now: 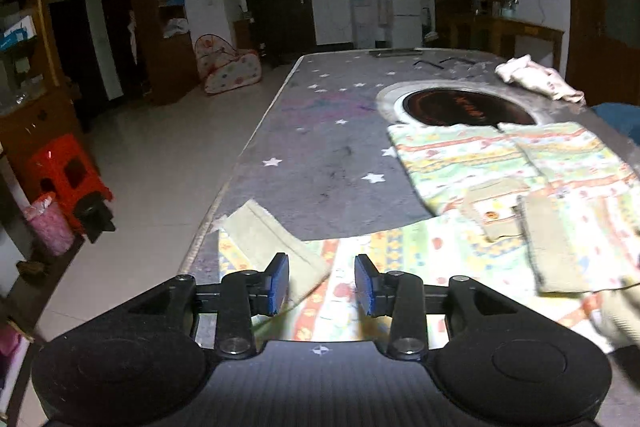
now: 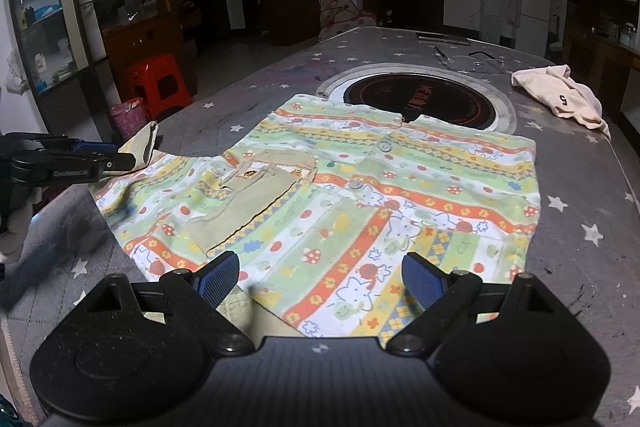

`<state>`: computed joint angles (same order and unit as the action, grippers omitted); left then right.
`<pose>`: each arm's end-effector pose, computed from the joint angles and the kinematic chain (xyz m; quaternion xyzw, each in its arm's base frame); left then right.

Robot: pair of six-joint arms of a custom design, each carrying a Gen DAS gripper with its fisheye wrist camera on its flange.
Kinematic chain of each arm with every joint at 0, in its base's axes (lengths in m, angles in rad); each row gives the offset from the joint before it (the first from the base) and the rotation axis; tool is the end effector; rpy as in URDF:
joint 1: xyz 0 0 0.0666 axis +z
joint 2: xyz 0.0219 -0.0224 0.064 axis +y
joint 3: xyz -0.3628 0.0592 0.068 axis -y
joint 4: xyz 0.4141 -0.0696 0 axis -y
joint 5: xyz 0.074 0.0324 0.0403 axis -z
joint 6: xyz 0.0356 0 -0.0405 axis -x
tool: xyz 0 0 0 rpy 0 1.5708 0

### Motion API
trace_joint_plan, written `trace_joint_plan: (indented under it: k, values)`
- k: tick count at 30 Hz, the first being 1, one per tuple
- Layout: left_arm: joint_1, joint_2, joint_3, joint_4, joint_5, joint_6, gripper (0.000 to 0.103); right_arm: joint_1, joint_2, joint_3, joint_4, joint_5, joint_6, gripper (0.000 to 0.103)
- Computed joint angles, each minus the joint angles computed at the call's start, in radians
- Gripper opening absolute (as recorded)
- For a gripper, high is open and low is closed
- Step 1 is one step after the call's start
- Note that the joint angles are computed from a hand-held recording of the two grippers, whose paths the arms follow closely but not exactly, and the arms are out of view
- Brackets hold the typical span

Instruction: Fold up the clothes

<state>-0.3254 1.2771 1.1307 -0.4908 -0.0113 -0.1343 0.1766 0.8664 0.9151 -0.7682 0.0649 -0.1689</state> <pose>0.4544 -0.1533 0.3718 0.2010 0.8701 -0.0379 0.4484 0.3299 0.0561 0.3989 0.0099 0.9103 0.0418 0.4116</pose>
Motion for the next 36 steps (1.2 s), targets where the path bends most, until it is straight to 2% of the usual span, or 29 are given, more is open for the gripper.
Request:
trace_joint_plan:
  k: [7, 9, 10, 11, 13, 20, 28, 36]
  values:
    - [0.016, 0.061, 0.031, -0.012, -0.003, 0.025, 0.038, 0.004, 0.001, 0.002, -0.004, 0.000, 0.002, 0.091]
    - [0.027, 0.067, 0.038, -0.012, 0.015, 0.037, 0.028, 0.001, 0.002, 0.002, -0.003, -0.002, 0.000, 0.091]
    - [0.033, 0.068, 0.041, -0.013, 0.029, 0.044, 0.017, 0.002, 0.002, 0.001, -0.003, -0.001, -0.001, 0.091]
    - [0.039, 0.069, 0.045, -0.014, 0.045, 0.051, 0.011, 0.002, 0.002, 0.001, -0.003, 0.001, -0.002, 0.091]
    - [0.049, 0.066, 0.052, -0.020, 0.079, 0.084, 0.008, 0.004, 0.001, -0.001, 0.000, 0.003, -0.004, 0.091]
    - [0.059, 0.018, 0.079, -0.030, 0.308, 0.204, 0.007, -0.005, -0.008, -0.006, 0.008, -0.005, -0.019, 0.091]
    - [-0.026, 0.011, 0.142, -0.019, 0.552, 0.281, 0.007, -0.034, -0.031, -0.020, 0.010, -0.024, -0.050, 0.090]
    - [-0.120, 0.055, 0.190, 0.001, 0.694, 0.323, 0.007, -0.087, -0.068, -0.043, -0.001, -0.007, -0.096, 0.090]
